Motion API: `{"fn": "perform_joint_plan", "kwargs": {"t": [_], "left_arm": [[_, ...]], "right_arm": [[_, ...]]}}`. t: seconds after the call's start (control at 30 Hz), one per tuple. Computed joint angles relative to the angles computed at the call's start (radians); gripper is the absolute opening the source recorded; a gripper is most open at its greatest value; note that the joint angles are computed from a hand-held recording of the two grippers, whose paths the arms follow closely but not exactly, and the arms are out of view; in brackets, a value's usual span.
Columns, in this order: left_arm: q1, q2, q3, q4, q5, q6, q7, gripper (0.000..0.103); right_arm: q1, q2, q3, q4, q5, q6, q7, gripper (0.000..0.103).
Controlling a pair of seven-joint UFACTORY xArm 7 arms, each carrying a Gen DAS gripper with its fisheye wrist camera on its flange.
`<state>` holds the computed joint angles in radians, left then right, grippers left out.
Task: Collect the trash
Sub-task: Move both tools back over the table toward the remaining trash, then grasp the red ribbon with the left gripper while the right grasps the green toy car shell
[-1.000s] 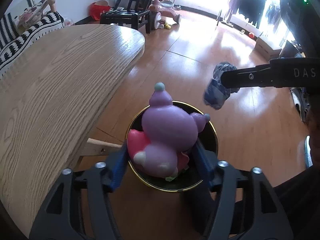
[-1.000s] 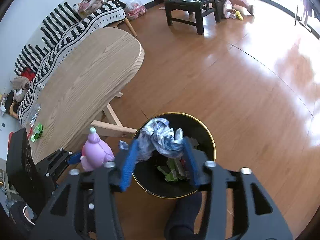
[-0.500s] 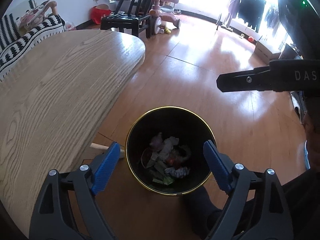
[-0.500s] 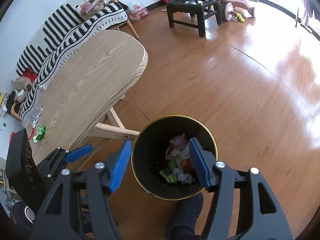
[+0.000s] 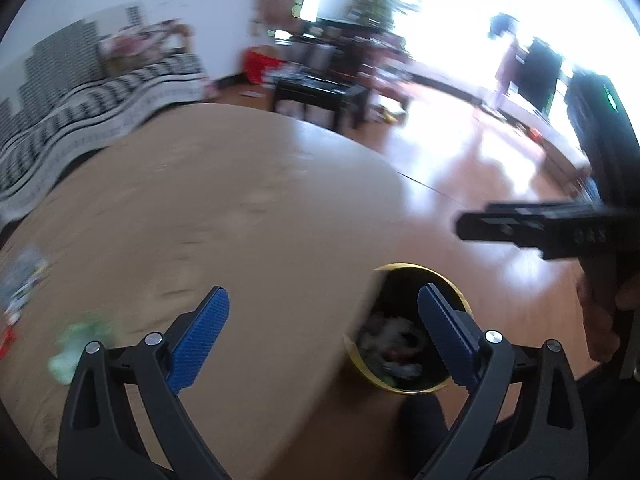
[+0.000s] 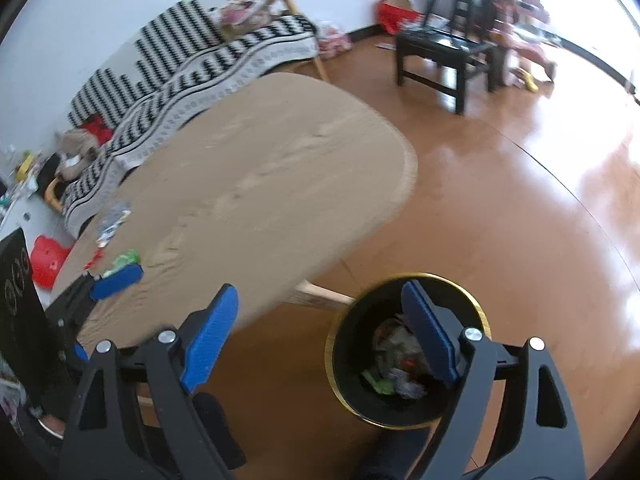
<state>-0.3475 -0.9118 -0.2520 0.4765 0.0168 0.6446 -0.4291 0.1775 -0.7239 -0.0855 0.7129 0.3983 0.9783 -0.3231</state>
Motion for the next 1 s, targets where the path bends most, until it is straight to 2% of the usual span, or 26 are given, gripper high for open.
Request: {"fn": "perform_joint_plan", "kwargs": {"t": [0.07, 0.23, 0.3, 0.33, 0.43, 0.57, 0.67, 0.77, 0.9, 1.0], "left_arm": [[0.043, -0.106, 0.048, -0.032, 0.021, 0.068, 0.010, 0.093], [0.206, -0.368, 0.173, -0.094, 0.081, 0.238, 0.088, 0.093], [0.300, -0.467, 0.242, -0.116, 0.127, 0.312, 0.154, 0.093], [0.340, -0.489, 0.259, -0.120, 0.141, 0.329, 0.178, 0.093], [0.483, -0.571, 0.375, -0.150, 0.217, 0.392, 0.297, 0.093], [0.627, -0.531, 0.493, -0.164, 0.298, 0.360, 0.431, 0.093], [0.677, -0.475, 0.561, -0.167, 0.322, 0.299, 0.526, 0.093], [0.684, -0.402, 0.628, -0.156, 0.303, 0.256, 0.617, 0.093], [0.706, -0.312, 0.641, -0.171, 0.279, 0.170, 0.672, 0.093], [0.714, -0.251, 0.633, -0.162, 0.229, 0.147, 0.686, 0.093]], "right_arm": [[0.036, 0.020, 0.033, 0.014, 0.032, -0.024, 0.017, 0.084], [0.150, 0.098, 0.120, 0.070, 0.105, -0.096, 0.066, 0.087], [0.201, 0.137, 0.165, 0.093, 0.125, -0.142, 0.083, 0.089], [0.221, 0.154, 0.183, 0.103, 0.127, -0.157, 0.093, 0.090], [0.289, 0.230, 0.247, 0.148, 0.120, -0.212, 0.117, 0.091], [0.347, 0.320, 0.340, 0.178, 0.026, -0.295, 0.161, 0.093], [0.383, 0.392, 0.387, 0.197, -0.063, -0.340, 0.203, 0.094], [0.422, 0.447, 0.400, 0.209, -0.105, -0.365, 0.226, 0.094], [0.454, 0.497, 0.405, 0.221, -0.141, -0.387, 0.252, 0.095], [0.463, 0.526, 0.404, 0.234, -0.167, -0.396, 0.266, 0.096]]}}
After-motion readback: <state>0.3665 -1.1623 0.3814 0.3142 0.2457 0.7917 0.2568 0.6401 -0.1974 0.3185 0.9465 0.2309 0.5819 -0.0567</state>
